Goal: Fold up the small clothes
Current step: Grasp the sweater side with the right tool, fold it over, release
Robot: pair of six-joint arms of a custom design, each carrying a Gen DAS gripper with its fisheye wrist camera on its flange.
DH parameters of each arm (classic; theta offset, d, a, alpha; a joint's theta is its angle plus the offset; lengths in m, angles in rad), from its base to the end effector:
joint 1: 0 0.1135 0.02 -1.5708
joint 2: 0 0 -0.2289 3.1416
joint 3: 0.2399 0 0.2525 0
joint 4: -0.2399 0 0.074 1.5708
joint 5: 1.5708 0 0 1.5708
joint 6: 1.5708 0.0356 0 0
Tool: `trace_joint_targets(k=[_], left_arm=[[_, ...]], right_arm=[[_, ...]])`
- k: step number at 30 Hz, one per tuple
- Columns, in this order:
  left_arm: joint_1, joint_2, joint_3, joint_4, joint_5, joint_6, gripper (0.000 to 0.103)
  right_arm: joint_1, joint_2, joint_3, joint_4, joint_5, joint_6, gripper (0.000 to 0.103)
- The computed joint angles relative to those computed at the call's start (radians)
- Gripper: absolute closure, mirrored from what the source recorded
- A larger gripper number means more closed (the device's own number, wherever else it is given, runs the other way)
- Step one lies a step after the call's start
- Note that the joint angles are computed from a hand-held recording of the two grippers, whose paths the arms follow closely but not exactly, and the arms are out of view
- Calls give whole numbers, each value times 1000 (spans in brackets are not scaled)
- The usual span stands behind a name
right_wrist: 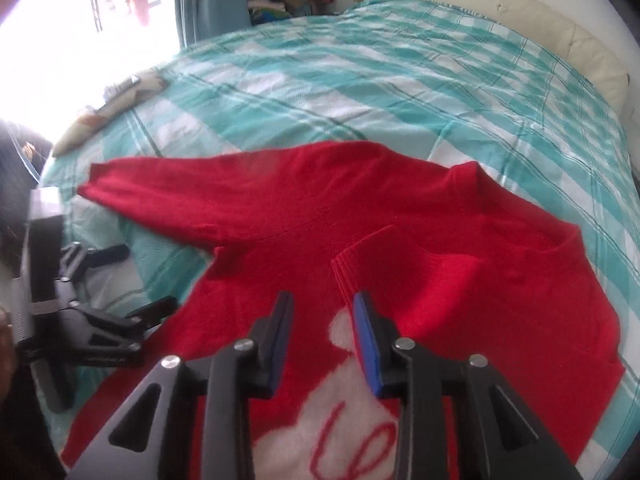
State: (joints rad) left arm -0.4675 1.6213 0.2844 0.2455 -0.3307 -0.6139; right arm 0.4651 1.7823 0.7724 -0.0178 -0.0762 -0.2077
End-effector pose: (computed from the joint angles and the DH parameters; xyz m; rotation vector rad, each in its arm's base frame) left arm 0.1806 -0.0782 0.0219 -0.2919 2.5506 0.0443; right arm 0.2722 0.1396 0.0678 -0.8863 2.4509 0.1916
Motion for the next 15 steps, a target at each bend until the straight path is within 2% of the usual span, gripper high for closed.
trace_joint_targets(k=[2, 4, 5, 7, 10, 11, 12, 13, 15], left_arm=[[0, 0, 0, 0, 0, 0, 0], [0, 0, 0, 0, 0, 0, 0], [-1, 2, 1, -1, -1, 0, 0], [-1, 1, 0, 0, -1, -1, 0], [-1, 2, 1, 0, -1, -1, 0], [-1, 1, 0, -1, -1, -1, 0], [-1, 1, 0, -1, -1, -1, 0], [-1, 1, 0, -1, -1, -1, 0], [-1, 1, 0, 0, -1, -2, 0]], right_arm=[[32, 86, 31, 53, 92, -13, 84], [44, 122, 39, 98, 156, -21, 99], [39, 116, 32, 113, 148, -12, 100], [27, 66, -6, 128, 110, 7, 100], [-3, -44, -67, 98, -92, -6, 100], [-1, -59, -75, 84, -129, -13, 100], [5, -62, -75, 68, -134, -17, 100], [22, -61, -80, 72, -91, -12, 100], [41, -43, -74, 77, -32, -10, 92]])
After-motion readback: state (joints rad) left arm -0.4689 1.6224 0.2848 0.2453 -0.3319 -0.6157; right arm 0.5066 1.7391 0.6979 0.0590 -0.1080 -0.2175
